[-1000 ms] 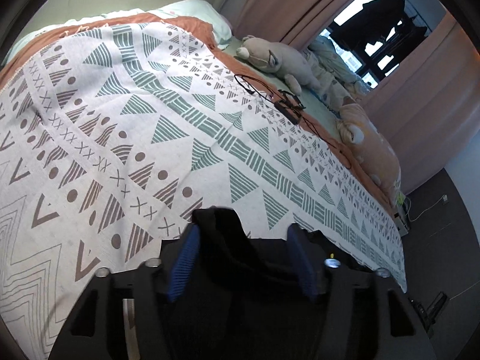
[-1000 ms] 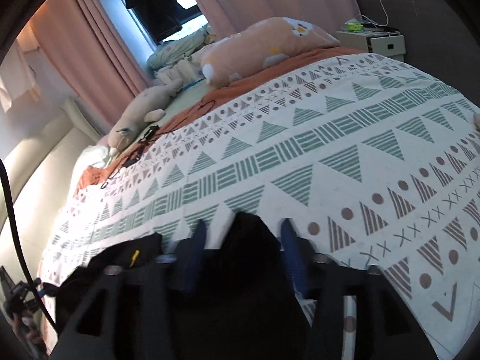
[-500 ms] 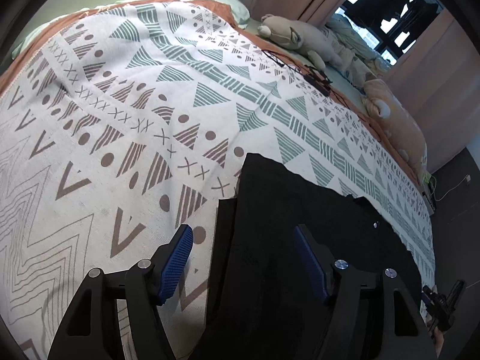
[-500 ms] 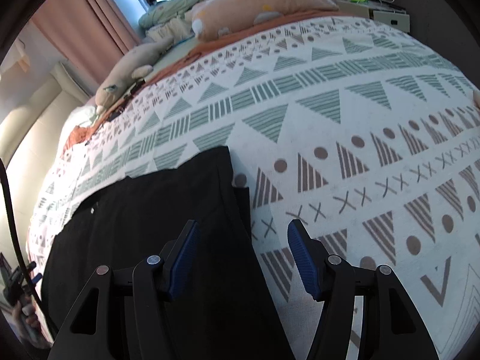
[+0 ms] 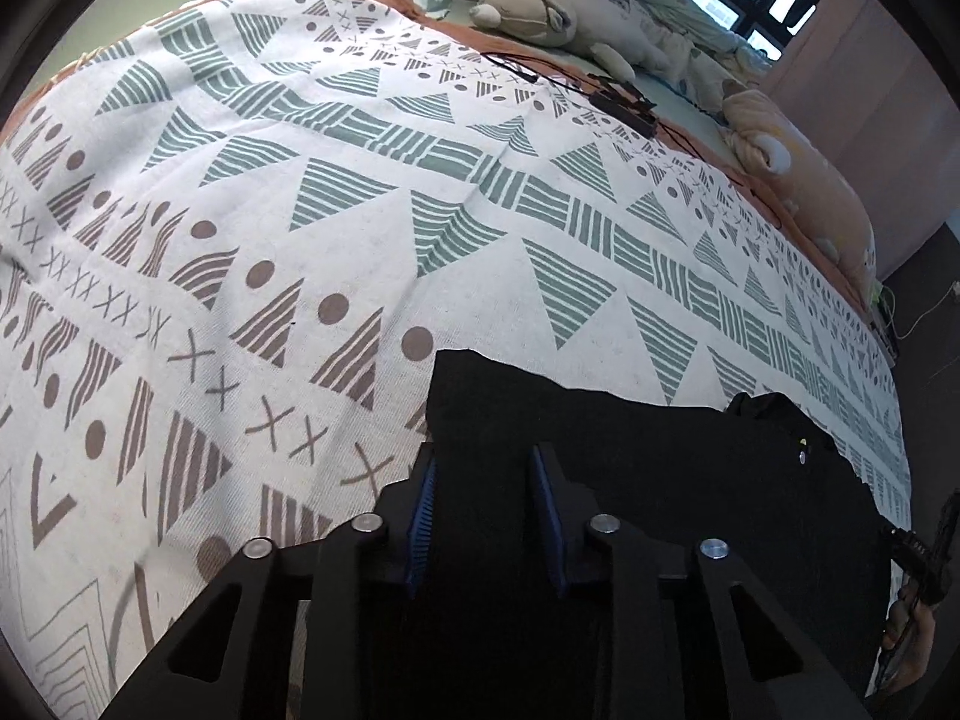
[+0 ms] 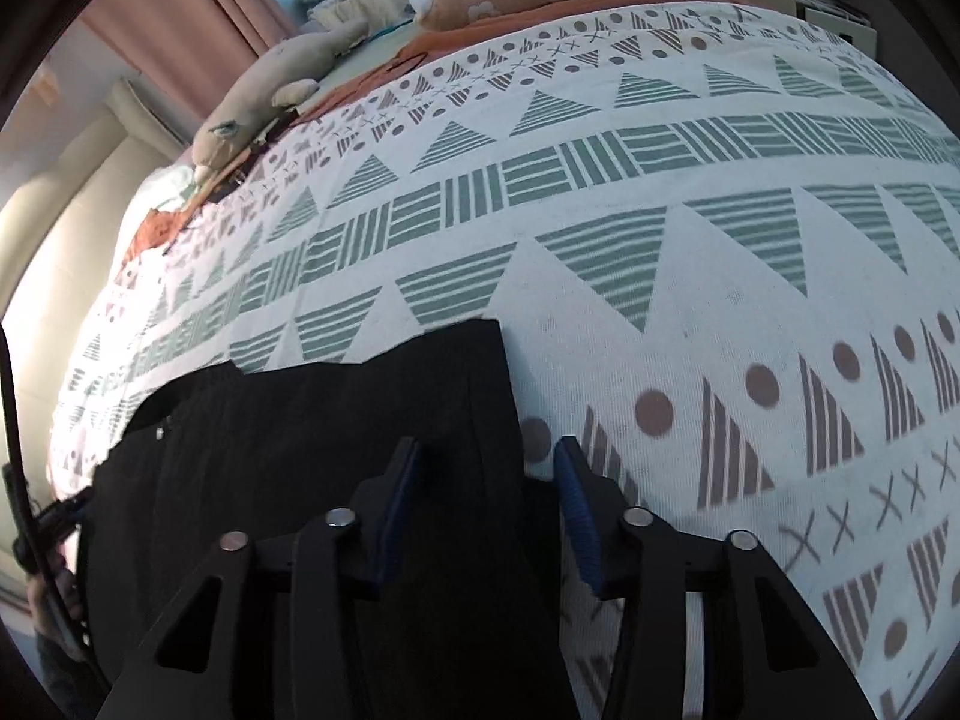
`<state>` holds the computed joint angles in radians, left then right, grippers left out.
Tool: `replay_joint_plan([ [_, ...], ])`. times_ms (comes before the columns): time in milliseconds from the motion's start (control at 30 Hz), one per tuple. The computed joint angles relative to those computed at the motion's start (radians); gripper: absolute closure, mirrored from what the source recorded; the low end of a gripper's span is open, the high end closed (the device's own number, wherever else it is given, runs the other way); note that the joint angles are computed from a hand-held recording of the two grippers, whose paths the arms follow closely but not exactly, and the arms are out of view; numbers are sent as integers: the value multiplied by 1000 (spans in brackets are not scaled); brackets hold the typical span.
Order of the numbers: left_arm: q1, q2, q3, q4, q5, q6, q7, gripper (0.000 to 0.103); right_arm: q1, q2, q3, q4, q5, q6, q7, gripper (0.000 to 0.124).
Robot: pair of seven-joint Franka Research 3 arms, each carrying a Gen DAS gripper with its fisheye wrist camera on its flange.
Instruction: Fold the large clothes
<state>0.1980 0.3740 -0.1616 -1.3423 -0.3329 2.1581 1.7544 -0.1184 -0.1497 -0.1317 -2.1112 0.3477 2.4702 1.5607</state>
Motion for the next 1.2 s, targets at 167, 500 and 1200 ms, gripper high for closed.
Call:
replay_joint_plan([
  [167,3,-14,-7,-3,-14,70,17,102,1,-39,12,-32,-25,135,0,120],
  [500,-72,125,27,161,172,-28,-135,101,-16,77,32,68,-219,36,209,119],
  [1200,2,-365,95,-376,-100,-6,76,33,-33,-463,98,-247,-233,-110,304,80],
])
